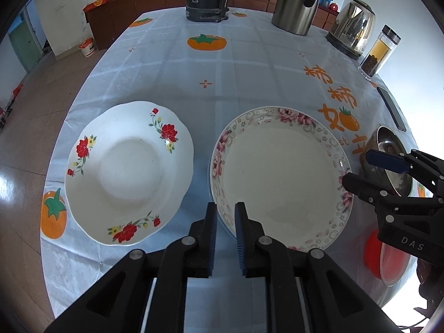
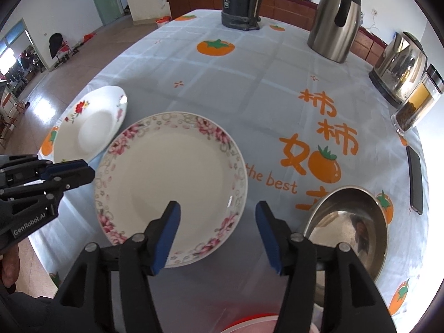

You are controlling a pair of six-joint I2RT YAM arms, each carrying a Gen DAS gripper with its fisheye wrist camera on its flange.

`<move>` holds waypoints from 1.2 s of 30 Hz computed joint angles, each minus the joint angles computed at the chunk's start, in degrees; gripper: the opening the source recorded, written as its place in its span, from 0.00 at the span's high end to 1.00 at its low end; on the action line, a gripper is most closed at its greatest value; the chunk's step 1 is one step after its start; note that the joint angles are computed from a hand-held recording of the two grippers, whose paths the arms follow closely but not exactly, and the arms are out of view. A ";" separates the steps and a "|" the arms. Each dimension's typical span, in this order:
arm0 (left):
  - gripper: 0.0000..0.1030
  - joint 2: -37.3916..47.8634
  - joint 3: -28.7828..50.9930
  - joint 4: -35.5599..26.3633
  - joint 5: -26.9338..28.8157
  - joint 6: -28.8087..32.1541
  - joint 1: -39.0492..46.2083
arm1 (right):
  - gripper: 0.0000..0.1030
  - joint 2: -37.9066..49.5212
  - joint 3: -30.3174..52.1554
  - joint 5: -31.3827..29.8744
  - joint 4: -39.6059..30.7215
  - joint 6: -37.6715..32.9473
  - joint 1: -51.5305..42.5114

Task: Organize plates and bowls
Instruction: 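Open the right tool and release the floral plate on the stack, then move the right tool to the white red-flower plate and grip its rim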

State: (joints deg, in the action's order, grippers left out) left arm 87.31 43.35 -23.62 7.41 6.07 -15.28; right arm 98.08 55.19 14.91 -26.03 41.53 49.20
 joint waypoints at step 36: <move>0.45 3.27 3.38 -0.45 2.10 8.83 30.29 | 0.31 19.69 30.34 -5.93 -6.15 -8.30 0.49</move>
